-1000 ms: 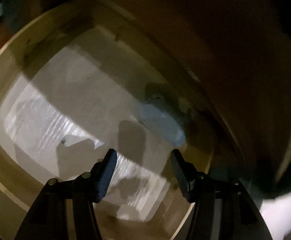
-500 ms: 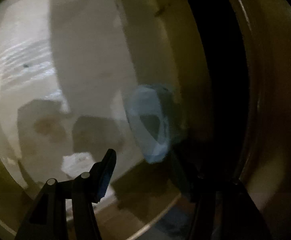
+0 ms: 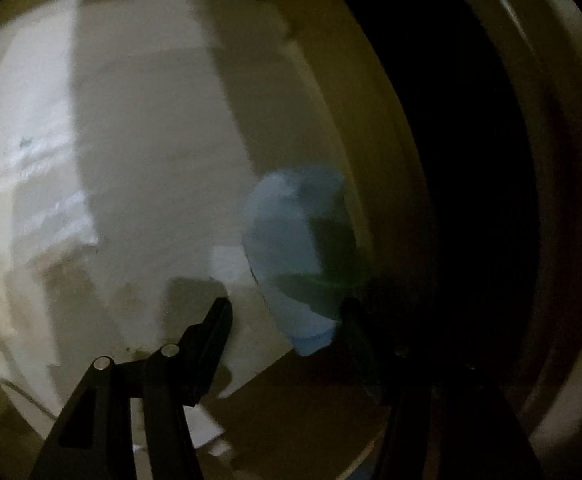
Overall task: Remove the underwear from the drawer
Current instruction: 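Grasp the light blue sock with the left gripper while the right holds the cloth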
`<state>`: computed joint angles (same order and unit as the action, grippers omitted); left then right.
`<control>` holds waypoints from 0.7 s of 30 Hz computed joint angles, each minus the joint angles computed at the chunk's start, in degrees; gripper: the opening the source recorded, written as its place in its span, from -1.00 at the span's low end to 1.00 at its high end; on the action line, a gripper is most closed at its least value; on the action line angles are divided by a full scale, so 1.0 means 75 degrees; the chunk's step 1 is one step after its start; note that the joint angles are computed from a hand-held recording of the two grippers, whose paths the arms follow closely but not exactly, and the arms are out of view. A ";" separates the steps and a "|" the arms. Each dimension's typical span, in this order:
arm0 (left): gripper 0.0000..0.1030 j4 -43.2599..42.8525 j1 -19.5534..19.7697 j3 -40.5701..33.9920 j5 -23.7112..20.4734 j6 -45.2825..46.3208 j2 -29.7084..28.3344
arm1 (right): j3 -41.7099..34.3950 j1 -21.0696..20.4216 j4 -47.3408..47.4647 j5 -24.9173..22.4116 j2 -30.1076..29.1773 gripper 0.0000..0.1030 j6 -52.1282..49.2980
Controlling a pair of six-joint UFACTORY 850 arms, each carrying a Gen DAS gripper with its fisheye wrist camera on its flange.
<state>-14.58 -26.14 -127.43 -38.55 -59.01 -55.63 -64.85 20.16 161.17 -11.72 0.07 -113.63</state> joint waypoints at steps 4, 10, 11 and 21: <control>0.05 0.0061 0.0016 -0.0155 -0.0186 -0.0006 -0.0037 | 0.0073 -0.0060 -0.0255 -0.0173 0.0010 -0.11 0.0415; -0.70 -0.1361 0.0263 -0.1280 -0.1052 0.1221 -0.0799 | 0.0034 -0.0061 -0.0305 -0.0110 -0.0021 -0.11 0.0434; -0.71 -0.1336 0.0306 -0.1386 -0.1176 0.1197 -0.0860 | 0.0028 -0.0064 -0.0304 -0.0084 -0.0023 -0.11 0.0424; -0.90 -0.1713 0.0750 -0.1726 -0.2351 0.1364 -0.0928 | -0.0039 0.0014 0.0655 0.0183 -0.0053 -0.10 -0.0515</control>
<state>-27.43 -20.52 -140.37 -56.19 -48.78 -62.59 -65.14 20.27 166.09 -10.35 -0.33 -117.49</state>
